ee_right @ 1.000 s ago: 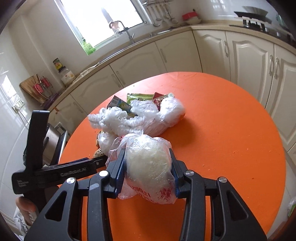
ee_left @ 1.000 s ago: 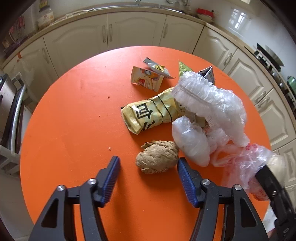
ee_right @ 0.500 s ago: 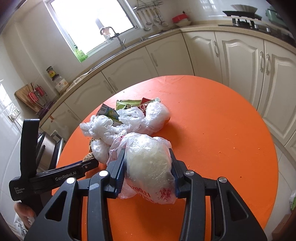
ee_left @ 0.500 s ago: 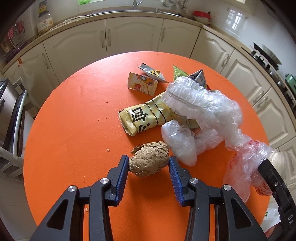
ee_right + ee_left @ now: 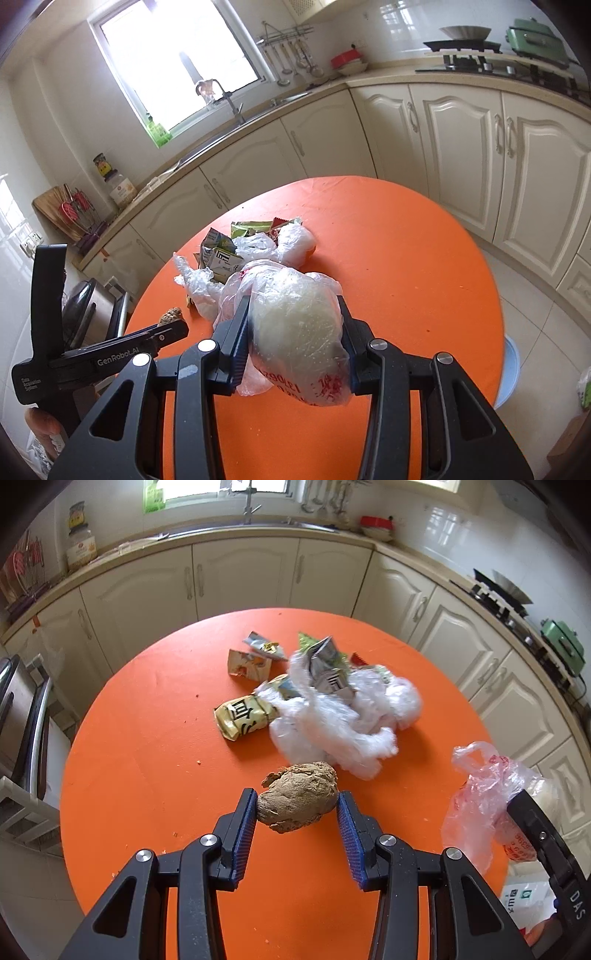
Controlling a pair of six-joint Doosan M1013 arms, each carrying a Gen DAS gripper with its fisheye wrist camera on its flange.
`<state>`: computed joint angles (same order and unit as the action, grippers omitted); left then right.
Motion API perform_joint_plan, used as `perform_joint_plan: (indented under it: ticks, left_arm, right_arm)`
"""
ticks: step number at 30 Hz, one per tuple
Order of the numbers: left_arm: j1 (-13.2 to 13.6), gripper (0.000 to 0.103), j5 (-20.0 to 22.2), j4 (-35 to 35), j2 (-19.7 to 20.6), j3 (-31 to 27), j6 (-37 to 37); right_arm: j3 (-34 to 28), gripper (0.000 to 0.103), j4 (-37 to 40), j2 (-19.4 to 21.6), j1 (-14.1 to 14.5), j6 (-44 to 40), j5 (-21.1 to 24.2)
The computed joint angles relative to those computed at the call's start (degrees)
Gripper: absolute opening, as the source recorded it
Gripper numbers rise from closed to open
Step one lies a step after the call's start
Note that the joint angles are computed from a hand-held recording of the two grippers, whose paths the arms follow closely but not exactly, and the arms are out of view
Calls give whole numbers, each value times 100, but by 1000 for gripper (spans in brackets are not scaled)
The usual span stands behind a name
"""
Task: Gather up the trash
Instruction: 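Carry the white bag and brown lump over the blue bucket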
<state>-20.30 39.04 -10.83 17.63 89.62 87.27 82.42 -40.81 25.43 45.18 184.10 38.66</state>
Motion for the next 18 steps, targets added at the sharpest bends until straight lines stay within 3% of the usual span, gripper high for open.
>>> perform_joint_plan:
  ticks: [9, 18]
  left_arm:
    - [-291, 40, -288, -42, -430, 360, 222]
    - [-986, 40, -358, 7, -475, 354, 573]
  right_arm:
    - [525, 41, -823, -440, 218, 1024, 232]
    - [1387, 41, -1394, -1118, 444, 2263, 987]
